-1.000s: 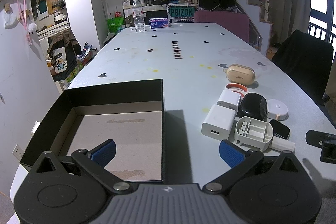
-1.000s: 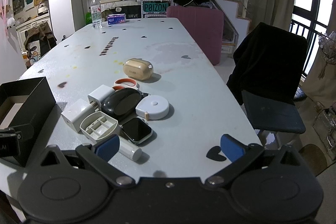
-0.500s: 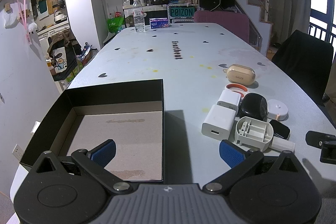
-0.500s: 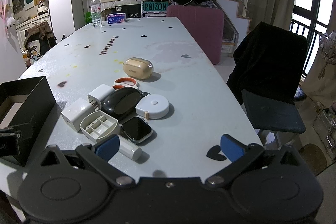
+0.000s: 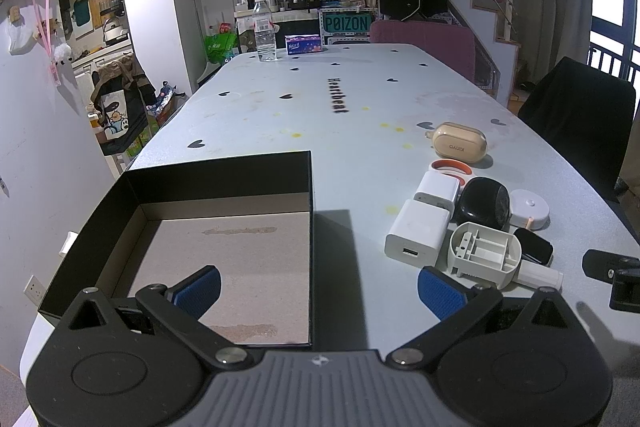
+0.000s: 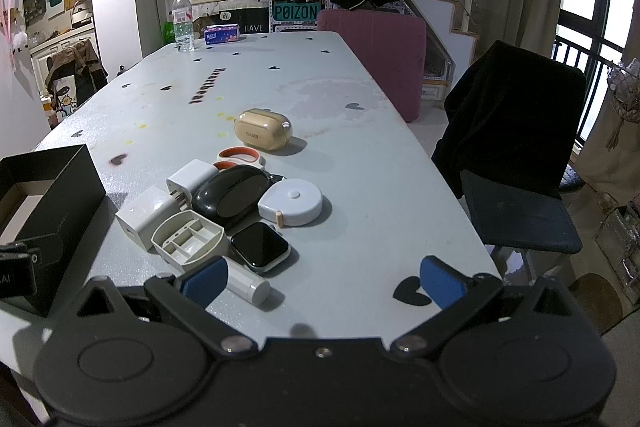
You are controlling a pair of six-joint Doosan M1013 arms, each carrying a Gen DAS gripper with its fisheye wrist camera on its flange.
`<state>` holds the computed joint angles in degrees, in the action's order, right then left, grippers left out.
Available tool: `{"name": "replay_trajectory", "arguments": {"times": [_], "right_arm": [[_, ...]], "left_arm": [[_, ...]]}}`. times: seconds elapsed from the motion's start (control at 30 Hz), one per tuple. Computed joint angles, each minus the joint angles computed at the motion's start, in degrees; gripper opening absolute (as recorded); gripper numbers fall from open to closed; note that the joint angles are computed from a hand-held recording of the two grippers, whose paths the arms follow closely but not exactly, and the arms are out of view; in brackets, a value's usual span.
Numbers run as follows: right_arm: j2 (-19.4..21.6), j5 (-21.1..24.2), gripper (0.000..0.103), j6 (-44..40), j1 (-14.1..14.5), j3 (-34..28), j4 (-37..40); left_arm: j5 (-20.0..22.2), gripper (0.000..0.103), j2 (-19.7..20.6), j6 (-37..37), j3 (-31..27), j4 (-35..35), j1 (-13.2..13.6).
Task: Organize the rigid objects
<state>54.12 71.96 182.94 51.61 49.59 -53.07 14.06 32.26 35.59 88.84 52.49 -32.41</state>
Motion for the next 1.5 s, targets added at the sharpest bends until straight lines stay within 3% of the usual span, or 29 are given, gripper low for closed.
{"name": "replay_trajectory", "arguments": {"times": [1.1,1.3,1.5], "right_arm": [[0.09,0.06,0.103,-0.2,-0.04,-0.14,0.2],[0.03,-0.01,0.103,-0.17,-0.02,-0.07,0.2],[-0.47,-0.68,0.103,0.97,0.07,0.98,-0.28]], "left_arm": [[0.11,0.103,0.73,-1.63,-0.42,1.47,-0.27],[-0.03,0.103,0.64,1.26,-0.53,-1.52,0.15],[-0.61,0.103,0.01,-2.75,-0.26,1.91,0.53]]}}
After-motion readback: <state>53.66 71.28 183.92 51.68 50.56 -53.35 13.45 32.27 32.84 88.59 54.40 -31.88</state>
